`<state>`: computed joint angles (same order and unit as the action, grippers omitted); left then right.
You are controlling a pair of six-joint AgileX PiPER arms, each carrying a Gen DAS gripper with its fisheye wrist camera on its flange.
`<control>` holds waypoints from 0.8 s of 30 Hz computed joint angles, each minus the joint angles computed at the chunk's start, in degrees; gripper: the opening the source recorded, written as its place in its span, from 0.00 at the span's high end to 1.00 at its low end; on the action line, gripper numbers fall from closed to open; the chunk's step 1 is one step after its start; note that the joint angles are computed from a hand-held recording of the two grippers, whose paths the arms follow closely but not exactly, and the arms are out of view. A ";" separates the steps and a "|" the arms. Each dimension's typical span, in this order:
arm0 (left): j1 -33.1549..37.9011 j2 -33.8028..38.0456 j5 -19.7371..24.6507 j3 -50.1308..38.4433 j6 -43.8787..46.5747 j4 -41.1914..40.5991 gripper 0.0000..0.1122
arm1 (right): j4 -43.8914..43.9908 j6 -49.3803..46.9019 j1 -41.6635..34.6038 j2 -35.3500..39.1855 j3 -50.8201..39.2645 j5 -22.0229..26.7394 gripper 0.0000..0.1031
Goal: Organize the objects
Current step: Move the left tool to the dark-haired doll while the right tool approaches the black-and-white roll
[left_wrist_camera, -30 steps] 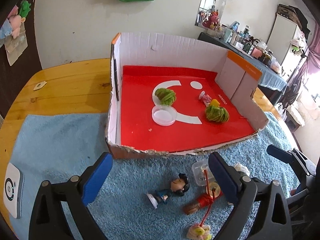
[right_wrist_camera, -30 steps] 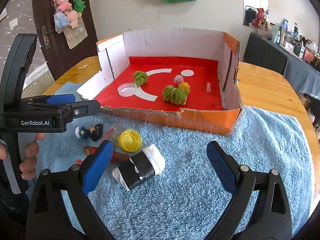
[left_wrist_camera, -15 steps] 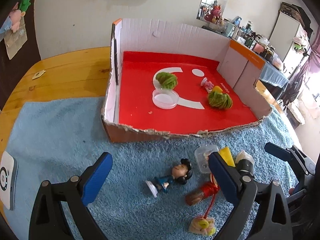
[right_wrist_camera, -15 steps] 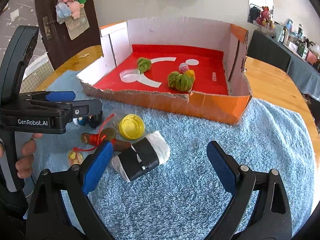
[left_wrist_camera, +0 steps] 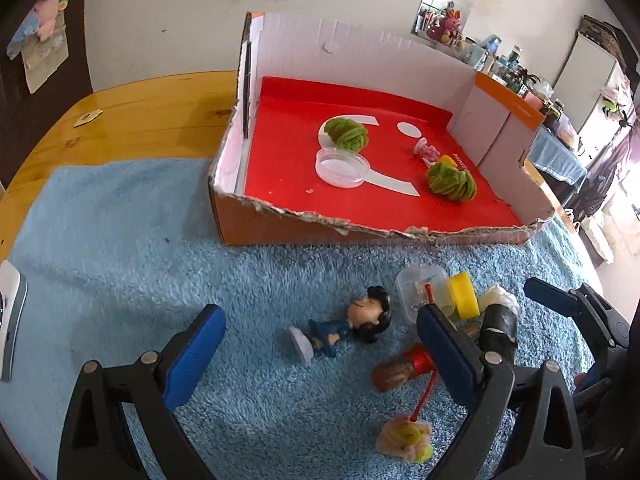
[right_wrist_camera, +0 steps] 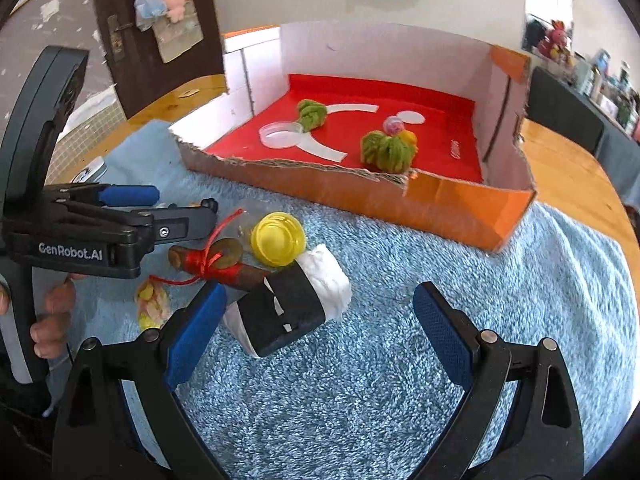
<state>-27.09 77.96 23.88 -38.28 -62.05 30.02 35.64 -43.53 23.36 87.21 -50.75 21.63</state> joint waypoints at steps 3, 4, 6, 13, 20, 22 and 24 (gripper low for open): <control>-0.11 -0.07 0.26 0.11 -2.39 0.95 0.13 | 1.48 -3.40 -0.23 0.14 -0.13 0.12 0.07; 0.03 -0.24 0.28 0.21 -2.91 1.12 0.14 | 1.68 -4.18 -0.30 0.09 -0.18 0.31 0.07; 0.30 -0.62 0.34 0.48 -4.40 1.76 0.14 | 2.42 -5.96 -0.39 -0.35 0.05 0.24 0.07; -1.68 0.53 2.65 0.05 -10.72 6.55 0.15 | 4.61 -10.67 -0.19 0.10 -0.11 0.87 0.07; -6.40 3.34 6.70 -1.31 -21.30 14.70 0.15 | 4.44 -10.95 -0.44 2.41 -2.32 1.42 0.07; -7.04 4.01 7.44 -1.54 -23.54 16.55 0.16 | 4.34 -10.93 -0.52 2.77 -2.75 1.68 0.12; -7.49 4.32 8.25 -1.66 -24.85 17.81 0.21 | 6.30 -12.84 -1.07 3.17 -3.01 2.91 0.26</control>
